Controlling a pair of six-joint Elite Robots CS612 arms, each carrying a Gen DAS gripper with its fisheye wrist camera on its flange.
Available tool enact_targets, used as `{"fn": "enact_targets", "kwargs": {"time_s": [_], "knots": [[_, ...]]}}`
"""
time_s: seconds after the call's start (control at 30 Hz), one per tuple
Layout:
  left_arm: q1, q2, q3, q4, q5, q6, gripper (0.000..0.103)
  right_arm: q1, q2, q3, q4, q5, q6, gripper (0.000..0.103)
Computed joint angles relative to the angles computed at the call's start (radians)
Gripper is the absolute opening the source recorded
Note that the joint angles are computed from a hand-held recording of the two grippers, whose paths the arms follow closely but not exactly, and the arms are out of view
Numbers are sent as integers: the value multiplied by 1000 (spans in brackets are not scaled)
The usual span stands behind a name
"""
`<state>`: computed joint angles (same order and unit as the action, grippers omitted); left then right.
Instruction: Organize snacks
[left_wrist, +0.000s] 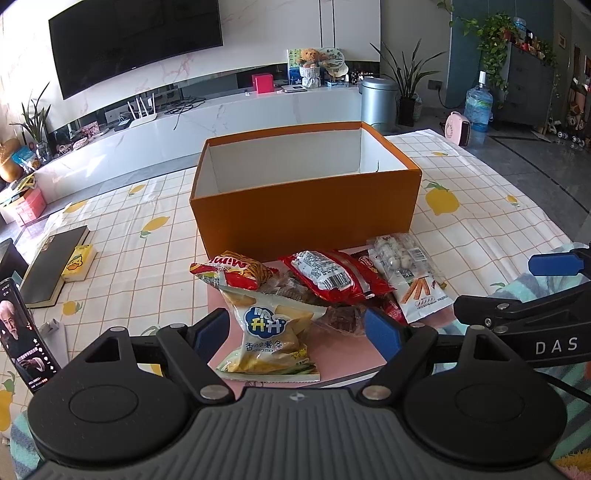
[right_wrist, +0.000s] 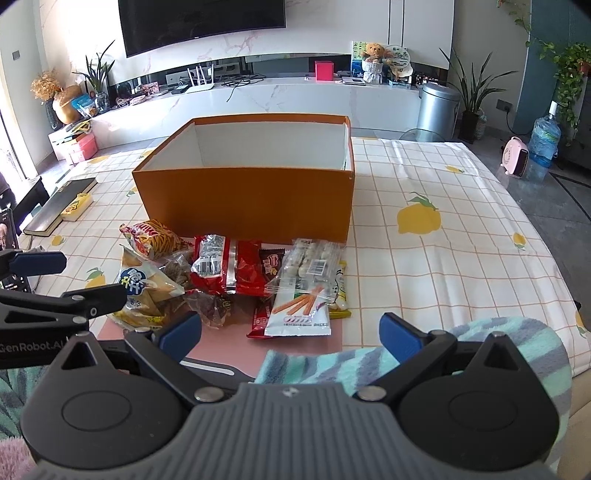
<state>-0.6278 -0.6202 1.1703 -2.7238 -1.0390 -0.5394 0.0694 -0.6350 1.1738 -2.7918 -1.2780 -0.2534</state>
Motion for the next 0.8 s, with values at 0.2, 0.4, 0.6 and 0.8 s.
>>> {"fn": "enact_targets", "kwargs": {"time_s": [0.2,0.4,0.6,0.8], "knots": [[1,0,2,-2,-1,0,97,0,1,-2,3,-4,2,99],[1,-1,3,-3,-2,-1,97,0,0,-1,3,-10,3,99],[2,-1,6,-6,-2,-2,97,2,1,-2,6,-16,-1,99],[3,-2,7,-7,-4,-9,97,3,1,-3,9,-23,-3,99]]}}
